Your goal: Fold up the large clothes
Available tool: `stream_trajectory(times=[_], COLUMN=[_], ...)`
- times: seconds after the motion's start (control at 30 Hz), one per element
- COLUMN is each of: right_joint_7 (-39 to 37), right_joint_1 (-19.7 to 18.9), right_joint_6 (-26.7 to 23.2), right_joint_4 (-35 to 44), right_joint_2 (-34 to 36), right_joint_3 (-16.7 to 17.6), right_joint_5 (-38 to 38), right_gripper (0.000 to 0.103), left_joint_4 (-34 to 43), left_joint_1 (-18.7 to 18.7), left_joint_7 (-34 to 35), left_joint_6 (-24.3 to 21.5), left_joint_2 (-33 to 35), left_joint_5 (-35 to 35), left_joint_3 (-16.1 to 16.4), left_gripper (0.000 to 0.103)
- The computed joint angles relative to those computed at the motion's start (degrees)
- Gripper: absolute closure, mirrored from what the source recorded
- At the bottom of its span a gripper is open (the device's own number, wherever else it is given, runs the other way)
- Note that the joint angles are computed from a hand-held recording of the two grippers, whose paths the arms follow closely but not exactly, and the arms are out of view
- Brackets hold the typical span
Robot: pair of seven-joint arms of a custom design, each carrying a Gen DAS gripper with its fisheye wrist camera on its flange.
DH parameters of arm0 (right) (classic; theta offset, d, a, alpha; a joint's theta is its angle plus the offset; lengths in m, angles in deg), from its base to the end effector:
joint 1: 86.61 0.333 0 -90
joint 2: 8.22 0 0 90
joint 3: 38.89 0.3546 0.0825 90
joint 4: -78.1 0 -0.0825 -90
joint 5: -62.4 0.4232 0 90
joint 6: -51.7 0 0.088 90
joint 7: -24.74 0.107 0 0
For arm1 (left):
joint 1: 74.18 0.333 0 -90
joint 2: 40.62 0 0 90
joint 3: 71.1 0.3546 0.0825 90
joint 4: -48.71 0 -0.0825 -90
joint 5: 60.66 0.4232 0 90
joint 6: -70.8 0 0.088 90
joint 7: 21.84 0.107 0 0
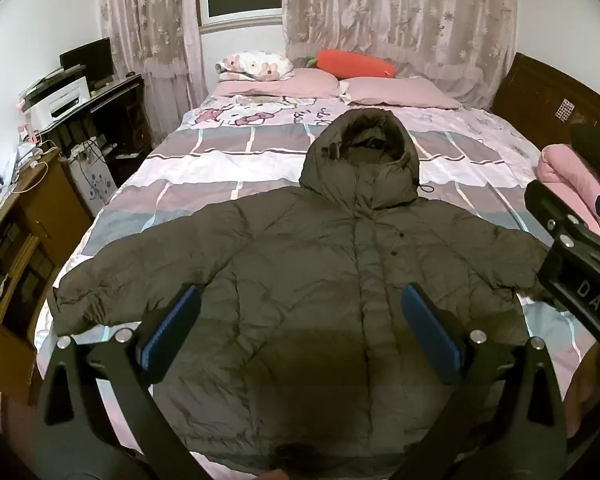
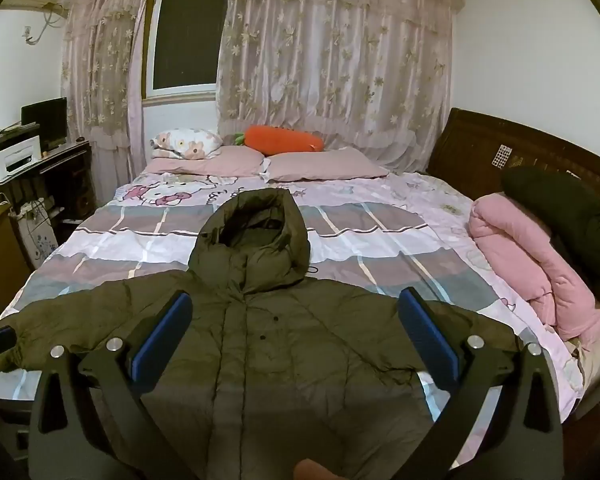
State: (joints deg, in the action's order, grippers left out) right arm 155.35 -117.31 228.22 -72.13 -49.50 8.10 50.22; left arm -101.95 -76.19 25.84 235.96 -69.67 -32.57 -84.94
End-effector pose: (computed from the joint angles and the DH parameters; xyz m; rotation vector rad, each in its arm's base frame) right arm 0.4127 0.1844 0.5225 -1.5295 1.6597 -1.0779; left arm 0.4149 -0.1529 0.4990 -1.7515 1.7221 -0.7251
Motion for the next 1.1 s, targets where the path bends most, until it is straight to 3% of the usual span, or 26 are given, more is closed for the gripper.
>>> stream_trajectory(times=[1.1], right_joint_7=[-0.5], right_joint_1=[1.9], right_joint_6=[-1.0], right_joint_4=[-0.1], right_joint_2=[0.3], right_joint_3=[-2.2], right_joint_5=[-0.6], right_gripper=[0.001], left_joint_4=[0.1], left_joint_1=[0.1], left_joint_7=[-0.1], left_joint_6=[-0.2], left_joint_2=[0.0], left_joint_5=[0.3], left_joint_3=[0.0], left_gripper=[0.002])
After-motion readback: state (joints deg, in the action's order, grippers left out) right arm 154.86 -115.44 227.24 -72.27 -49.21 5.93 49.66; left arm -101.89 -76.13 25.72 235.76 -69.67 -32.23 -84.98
